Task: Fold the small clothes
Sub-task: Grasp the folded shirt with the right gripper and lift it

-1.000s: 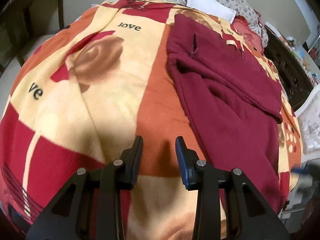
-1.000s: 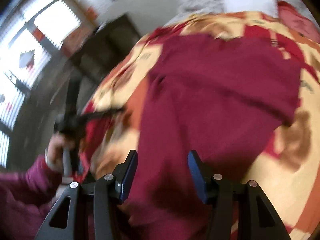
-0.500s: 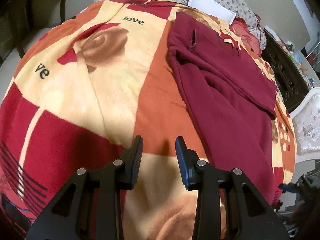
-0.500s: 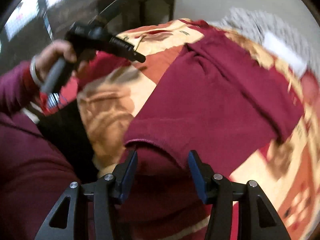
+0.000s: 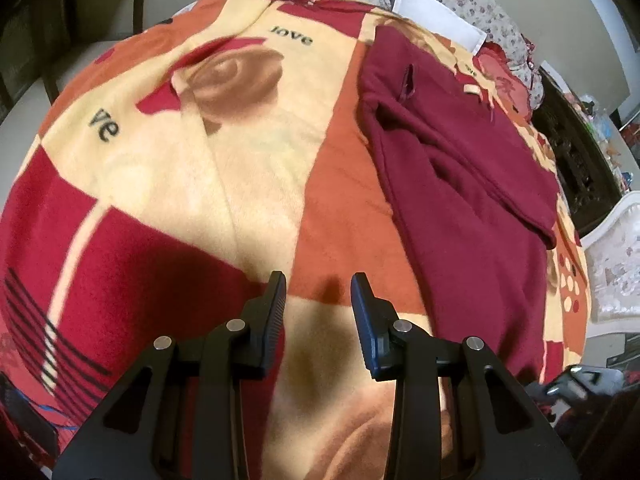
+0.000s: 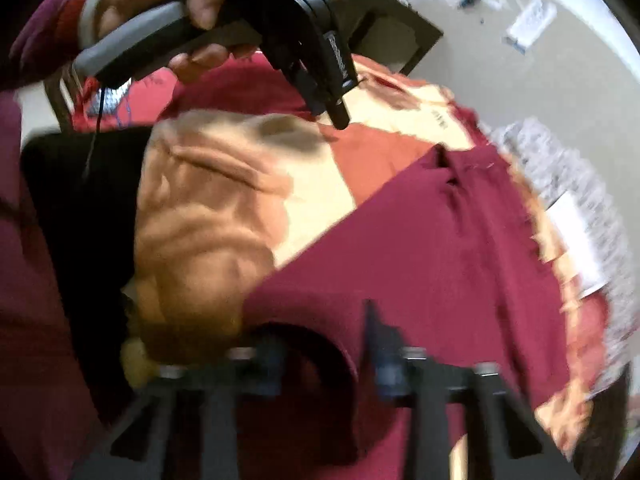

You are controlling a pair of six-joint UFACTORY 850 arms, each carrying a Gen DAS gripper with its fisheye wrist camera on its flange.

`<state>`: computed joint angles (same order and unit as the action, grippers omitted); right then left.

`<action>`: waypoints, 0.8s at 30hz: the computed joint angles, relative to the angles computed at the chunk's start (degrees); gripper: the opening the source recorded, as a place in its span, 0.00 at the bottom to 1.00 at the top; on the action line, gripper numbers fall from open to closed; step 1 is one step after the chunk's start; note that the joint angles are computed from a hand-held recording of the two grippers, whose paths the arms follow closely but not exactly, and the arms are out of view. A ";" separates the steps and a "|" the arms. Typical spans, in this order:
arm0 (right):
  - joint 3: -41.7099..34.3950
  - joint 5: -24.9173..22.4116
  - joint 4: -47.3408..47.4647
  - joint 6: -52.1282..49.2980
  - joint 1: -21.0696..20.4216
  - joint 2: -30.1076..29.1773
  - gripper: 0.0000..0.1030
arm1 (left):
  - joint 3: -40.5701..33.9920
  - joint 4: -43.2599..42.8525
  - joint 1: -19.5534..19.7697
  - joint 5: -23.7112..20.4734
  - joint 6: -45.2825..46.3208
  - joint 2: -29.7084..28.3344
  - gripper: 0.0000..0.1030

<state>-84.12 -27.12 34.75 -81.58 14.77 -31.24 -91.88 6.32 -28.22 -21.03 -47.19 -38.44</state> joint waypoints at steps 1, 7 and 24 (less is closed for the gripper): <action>-3.11 -6.00 3.17 1.53 -0.91 -1.53 0.18 | 0.52 1.11 0.13 0.23 -0.82 0.81 0.32; -17.65 -34.22 24.22 10.26 -4.05 -11.00 0.14 | 4.32 22.58 1.29 -0.33 -20.01 7.88 0.32; -13.78 -31.94 14.35 24.66 -8.53 -6.61 0.47 | 4.77 4.75 -0.68 -1.39 -0.92 4.48 0.46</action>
